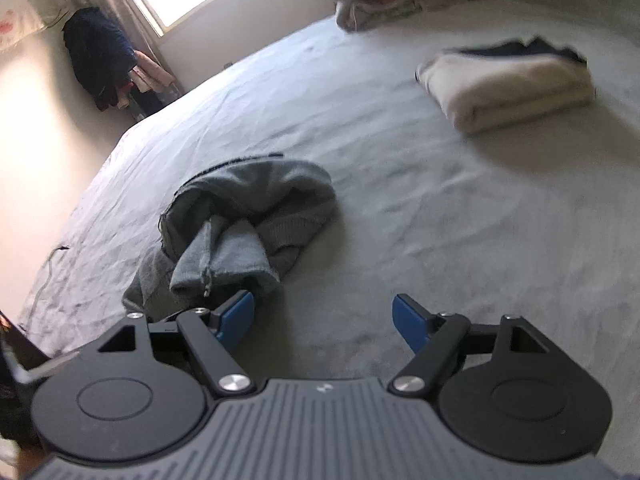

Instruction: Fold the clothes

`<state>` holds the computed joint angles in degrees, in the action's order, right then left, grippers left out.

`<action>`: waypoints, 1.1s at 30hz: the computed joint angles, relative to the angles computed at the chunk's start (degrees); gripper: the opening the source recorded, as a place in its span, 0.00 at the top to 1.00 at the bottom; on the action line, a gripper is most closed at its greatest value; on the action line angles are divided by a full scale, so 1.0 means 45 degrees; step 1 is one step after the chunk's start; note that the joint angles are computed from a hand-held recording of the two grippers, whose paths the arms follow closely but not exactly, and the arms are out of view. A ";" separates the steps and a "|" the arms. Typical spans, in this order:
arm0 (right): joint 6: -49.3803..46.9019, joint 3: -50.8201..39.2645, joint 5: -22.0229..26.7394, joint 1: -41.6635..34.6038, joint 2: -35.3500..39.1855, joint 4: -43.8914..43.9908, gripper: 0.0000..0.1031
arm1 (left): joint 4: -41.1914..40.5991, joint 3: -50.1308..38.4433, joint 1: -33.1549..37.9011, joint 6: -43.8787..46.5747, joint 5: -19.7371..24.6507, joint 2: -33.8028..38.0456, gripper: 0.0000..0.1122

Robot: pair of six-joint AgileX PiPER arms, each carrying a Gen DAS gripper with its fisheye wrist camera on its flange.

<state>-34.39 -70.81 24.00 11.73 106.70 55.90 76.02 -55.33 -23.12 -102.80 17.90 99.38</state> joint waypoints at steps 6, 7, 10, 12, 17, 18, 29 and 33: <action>-0.0972 0.0544 0.0772 -0.0231 -0.0415 0.0919 0.20 | 0.0682 -0.0092 -0.0659 -0.0354 0.1301 0.0428 0.48; -0.0879 0.0705 0.0511 -0.0130 -0.0571 0.0658 0.18 | 0.0663 -0.0057 -0.0738 -0.0309 0.1549 0.0411 0.60; -0.0145 0.1008 -0.0185 0.0176 -0.0869 -0.0582 0.17 | 0.0441 0.0192 -0.0712 -0.0039 0.1661 0.0184 0.84; 0.0075 0.1120 -0.0328 0.0216 -0.0971 -0.0972 0.16 | 0.0331 0.0509 -0.0488 -0.0105 0.1195 -0.0126 0.87; 0.0276 0.1218 -0.0656 0.0366 -0.1179 -0.1061 0.13 | -0.0141 0.1237 -0.0419 0.0395 0.0682 -0.1183 0.89; 0.0315 0.1212 -0.0736 0.0421 -0.1217 -0.1071 0.12 | -0.0074 0.1455 -0.0447 0.0374 0.0611 -0.1489 0.90; 0.2310 0.0775 -0.1469 0.1594 -0.1529 -0.3471 0.10 | 0.1092 0.4440 -0.1674 -0.0845 0.1133 -0.5369 0.91; 0.3382 0.0682 -0.1802 0.1938 -0.1469 -0.4659 0.10 | 0.0274 0.5361 -0.1911 0.0209 0.0949 -0.6915 0.91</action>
<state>-19.17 -67.74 15.89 20.45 100.09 34.93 77.25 -31.21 -31.72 -101.86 22.17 68.26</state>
